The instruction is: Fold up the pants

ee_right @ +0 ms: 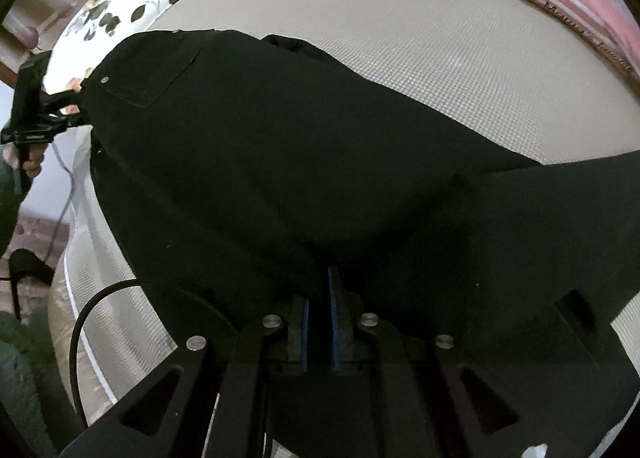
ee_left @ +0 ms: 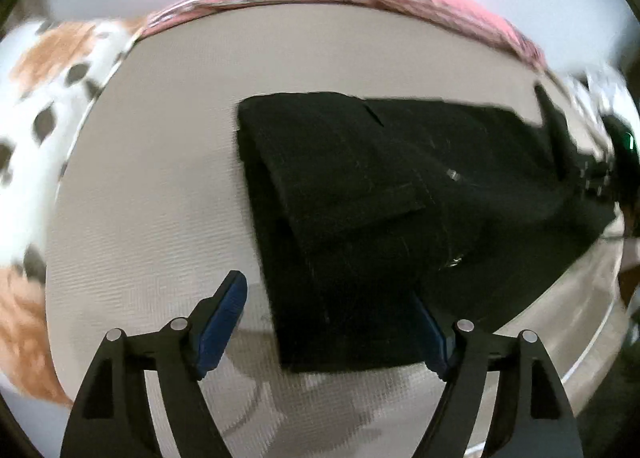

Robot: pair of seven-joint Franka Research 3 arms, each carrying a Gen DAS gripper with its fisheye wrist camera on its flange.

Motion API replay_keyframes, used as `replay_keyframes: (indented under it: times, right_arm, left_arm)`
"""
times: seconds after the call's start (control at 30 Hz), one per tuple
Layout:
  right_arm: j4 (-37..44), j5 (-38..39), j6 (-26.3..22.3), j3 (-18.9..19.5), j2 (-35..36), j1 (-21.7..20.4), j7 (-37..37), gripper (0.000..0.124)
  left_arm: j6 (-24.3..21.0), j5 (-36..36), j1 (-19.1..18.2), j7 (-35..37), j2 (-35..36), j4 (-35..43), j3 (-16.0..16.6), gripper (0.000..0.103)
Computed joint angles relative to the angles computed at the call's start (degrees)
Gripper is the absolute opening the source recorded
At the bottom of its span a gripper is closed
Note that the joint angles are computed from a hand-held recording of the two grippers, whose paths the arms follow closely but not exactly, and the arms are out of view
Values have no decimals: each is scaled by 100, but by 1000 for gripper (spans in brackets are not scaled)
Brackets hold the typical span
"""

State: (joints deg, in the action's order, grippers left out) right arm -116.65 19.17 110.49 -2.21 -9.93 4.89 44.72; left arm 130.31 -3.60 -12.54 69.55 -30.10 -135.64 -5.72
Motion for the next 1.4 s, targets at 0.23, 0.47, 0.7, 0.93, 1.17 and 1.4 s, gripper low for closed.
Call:
replay_keyframes:
  times: [0.23,0.47,0.7,0.93,1.17,1.4]
  right_arm:
    - [-494,-269,656,100,-566,50,169,26]
    - [-786,332,705,-180,-1134,-54,435,38]
    - [-828,682,548,-319,-1072,-344,1505,39]
    - [-781,1122,796,-326,-731,-412,2269,40]
    - [-644,1099,1025,-264,-377,-360,2588,9]
    - [-885,737,1067,-223,-914,-385,2766,6]
  left_arm:
    - [500,-387,-106,-1100,-865,-672,-35,78]
    - [1667,-1693,-852,-1841,-887,-1098,267,78]
    - [1636,-2073,-894,-2198,-145,-716,432,78]
    - [1784,-2162,-667,-2505,14,-749,260,73]
    - [1555,-1674,-478,-2656,-68,-726,187,44]
    - [1041,-1183,-470,-1705,178,-234,292,38]
